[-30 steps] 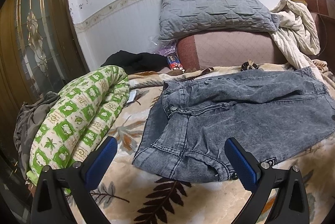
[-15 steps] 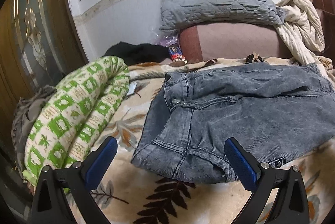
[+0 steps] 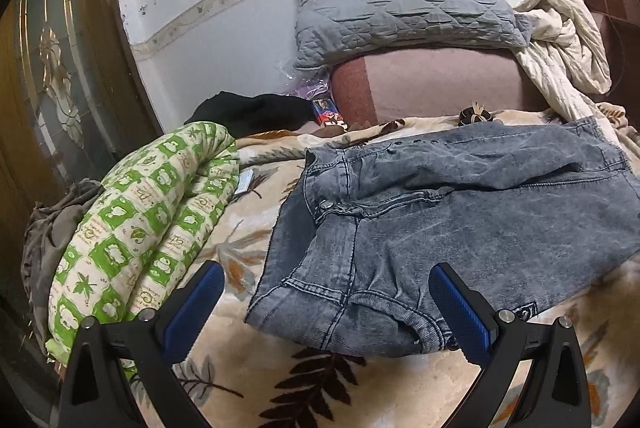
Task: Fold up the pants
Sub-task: 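Lower both tools onto the jeans hem and close both grippers on it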
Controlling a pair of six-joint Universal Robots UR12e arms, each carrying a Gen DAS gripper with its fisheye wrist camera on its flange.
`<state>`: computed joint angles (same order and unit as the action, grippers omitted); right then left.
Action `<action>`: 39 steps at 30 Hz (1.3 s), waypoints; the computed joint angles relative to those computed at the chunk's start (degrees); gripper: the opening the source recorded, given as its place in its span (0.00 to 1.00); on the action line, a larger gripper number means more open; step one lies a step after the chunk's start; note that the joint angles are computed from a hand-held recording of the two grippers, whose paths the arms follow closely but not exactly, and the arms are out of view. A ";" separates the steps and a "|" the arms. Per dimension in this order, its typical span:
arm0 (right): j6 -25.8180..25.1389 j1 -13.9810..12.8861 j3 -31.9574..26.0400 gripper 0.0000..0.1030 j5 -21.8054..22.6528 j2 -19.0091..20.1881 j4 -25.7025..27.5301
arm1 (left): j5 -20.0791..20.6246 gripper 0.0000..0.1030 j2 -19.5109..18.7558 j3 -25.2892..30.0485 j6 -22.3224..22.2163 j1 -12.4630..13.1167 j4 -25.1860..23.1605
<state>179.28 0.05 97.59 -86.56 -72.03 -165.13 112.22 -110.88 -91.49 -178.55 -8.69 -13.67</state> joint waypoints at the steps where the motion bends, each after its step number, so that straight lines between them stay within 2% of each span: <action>1: 0.04 0.01 -0.03 1.00 -0.11 -0.01 0.07 | 0.01 1.00 0.01 0.01 0.03 -0.02 0.05; 6: -0.17 -0.08 -0.05 1.00 -0.36 -0.21 0.35 | -0.32 1.00 0.07 0.07 0.03 -0.04 -0.16; 8: 0.62 -0.57 0.04 1.00 0.65 -0.49 0.41 | -1.83 1.00 0.23 0.35 -0.89 0.32 -1.35; 10: 1.20 -1.54 -0.28 1.00 2.46 -0.73 1.28 | -5.08 1.00 0.35 1.57 -1.93 1.09 -4.79; 13: 2.03 -3.82 -2.41 1.00 5.75 -0.46 3.34 | -8.01 1.00 -0.80 5.08 -1.87 2.20 -7.38; 16: 1.13 -5.47 -7.28 1.00 6.16 1.41 7.06 | -10.34 1.00 -3.37 10.93 -1.38 3.65 -10.43; 18: 1.06 -6.47 -11.39 1.00 6.31 3.64 8.15 | -10.22 1.00 -6.53 16.96 -1.58 4.67 -14.94; 20: 1.63 -7.36 -17.18 1.00 6.63 6.91 11.50 | -9.82 1.00 -9.55 22.29 -2.11 5.61 -19.30; 22: 2.89 -7.78 -22.92 1.00 5.54 10.63 14.21 | -9.82 1.00 -13.33 28.89 -4.02 6.76 -26.11; 24: 4.18 -8.09 -28.66 1.00 4.69 14.44 17.47 | -11.92 1.00 -16.81 34.97 -7.04 8.16 -33.32; 28: 4.28 -8.18 -37.32 1.00 2.13 20.34 23.25 | -11.41 1.00 -21.39 41.81 -9.46 9.46 -39.26; 30: 4.97 -8.35 -39.57 1.00 2.36 21.96 25.17 | -10.83 0.99 -23.28 44.74 -10.03 10.01 -42.20; 33: 6.36 -8.89 -40.53 1.00 4.84 23.09 25.05 | -11.37 0.98 -25.28 48.20 -10.80 10.75 -44.95; 36: 6.74 -9.01 -40.80 1.00 5.58 23.60 25.19 | -14.12 0.98 -26.96 51.48 -12.04 11.23 -47.42; 39: 6.38 -8.93 -41.37 1.00 5.00 24.05 26.09 | -16.38 0.89 -29.32 55.77 -11.81 11.15 -51.33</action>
